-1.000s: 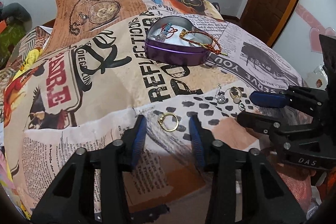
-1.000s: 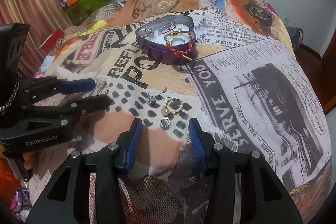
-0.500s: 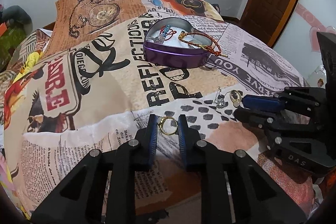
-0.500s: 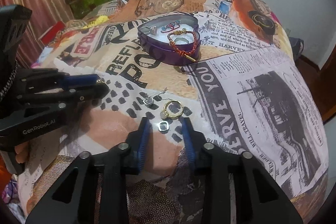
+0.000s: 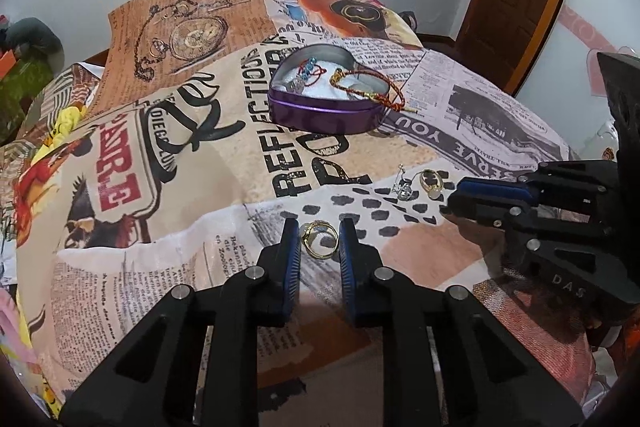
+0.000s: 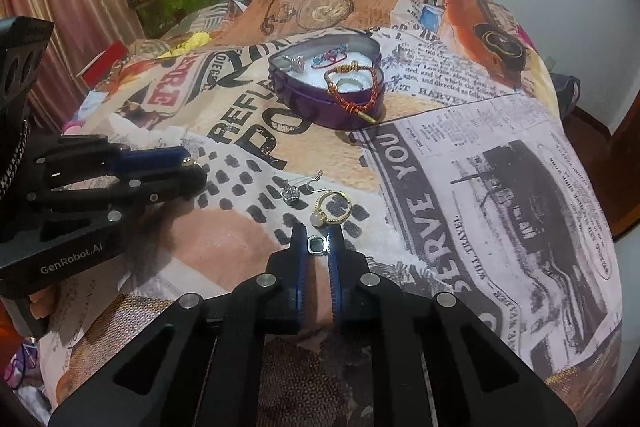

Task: Organize jewelry
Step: 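Grasp the gold ring with the left tool while the right tool grasps a small silver ring, then carry both held rings over the purple heart tin with both tools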

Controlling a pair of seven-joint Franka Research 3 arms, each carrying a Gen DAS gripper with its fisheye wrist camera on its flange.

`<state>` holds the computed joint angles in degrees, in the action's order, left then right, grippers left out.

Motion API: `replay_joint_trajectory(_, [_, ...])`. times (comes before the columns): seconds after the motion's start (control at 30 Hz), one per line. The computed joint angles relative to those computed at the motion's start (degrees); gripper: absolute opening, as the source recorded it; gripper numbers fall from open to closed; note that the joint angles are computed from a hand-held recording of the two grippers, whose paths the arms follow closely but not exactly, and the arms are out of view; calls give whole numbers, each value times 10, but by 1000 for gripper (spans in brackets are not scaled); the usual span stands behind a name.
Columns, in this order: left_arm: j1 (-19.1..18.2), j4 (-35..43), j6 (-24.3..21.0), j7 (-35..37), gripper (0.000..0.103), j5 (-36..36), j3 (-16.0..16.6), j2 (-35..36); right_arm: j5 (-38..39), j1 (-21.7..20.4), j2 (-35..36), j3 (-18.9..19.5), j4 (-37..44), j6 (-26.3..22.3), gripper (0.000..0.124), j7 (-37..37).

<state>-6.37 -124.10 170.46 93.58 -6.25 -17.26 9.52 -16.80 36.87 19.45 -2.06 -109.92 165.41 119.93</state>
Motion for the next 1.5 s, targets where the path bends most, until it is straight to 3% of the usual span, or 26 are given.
replay_joint_trajectory(0.23, [4,-5,13,7,19,-16,-1,-18,-26,6,-24,-16,-14,18,9,38])
replay_joint_trajectory(0.47, [2,2,24,23,19,-33,1,-25,-128,26,-43,-51,-10,22,9,134])
replay_joint_trajectory(0.7, [6,24,35,31,19,-39,-5,-14,-191,10,-40,-41,12,26,9,182])
replay_joint_trajectory(1.0, [12,63,33,19,19,-16,-11,18,-169,-3,-13,-34,46,41,9,153])
replay_joint_trajectory(1.5, [20,154,14,-18,19,50,-17,91,-63,3,47,-49,122,54,9,49])
